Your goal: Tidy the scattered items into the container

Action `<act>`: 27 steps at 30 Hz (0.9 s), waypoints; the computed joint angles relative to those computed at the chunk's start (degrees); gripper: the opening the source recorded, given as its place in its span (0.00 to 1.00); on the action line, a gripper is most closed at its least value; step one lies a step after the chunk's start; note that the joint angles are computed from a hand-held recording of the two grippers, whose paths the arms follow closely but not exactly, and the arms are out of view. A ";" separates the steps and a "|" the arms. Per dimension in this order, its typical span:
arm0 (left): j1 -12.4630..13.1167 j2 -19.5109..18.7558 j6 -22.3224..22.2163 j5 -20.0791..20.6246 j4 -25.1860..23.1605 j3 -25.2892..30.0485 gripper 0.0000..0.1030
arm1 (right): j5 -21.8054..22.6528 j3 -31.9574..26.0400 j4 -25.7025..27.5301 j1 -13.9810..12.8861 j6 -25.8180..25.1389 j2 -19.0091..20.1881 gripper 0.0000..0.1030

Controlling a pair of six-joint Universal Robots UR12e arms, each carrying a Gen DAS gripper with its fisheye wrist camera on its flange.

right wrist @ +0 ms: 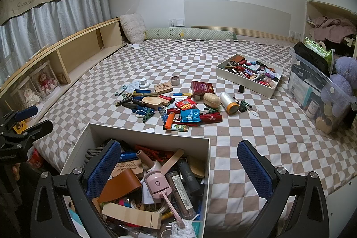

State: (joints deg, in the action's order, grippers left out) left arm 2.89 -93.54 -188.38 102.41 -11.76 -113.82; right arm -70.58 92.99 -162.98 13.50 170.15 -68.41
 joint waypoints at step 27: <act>0.16 -0.04 0.41 -0.73 -0.38 0.11 1.00 | -0.12 0.07 0.14 0.01 -0.18 -0.04 1.00</act>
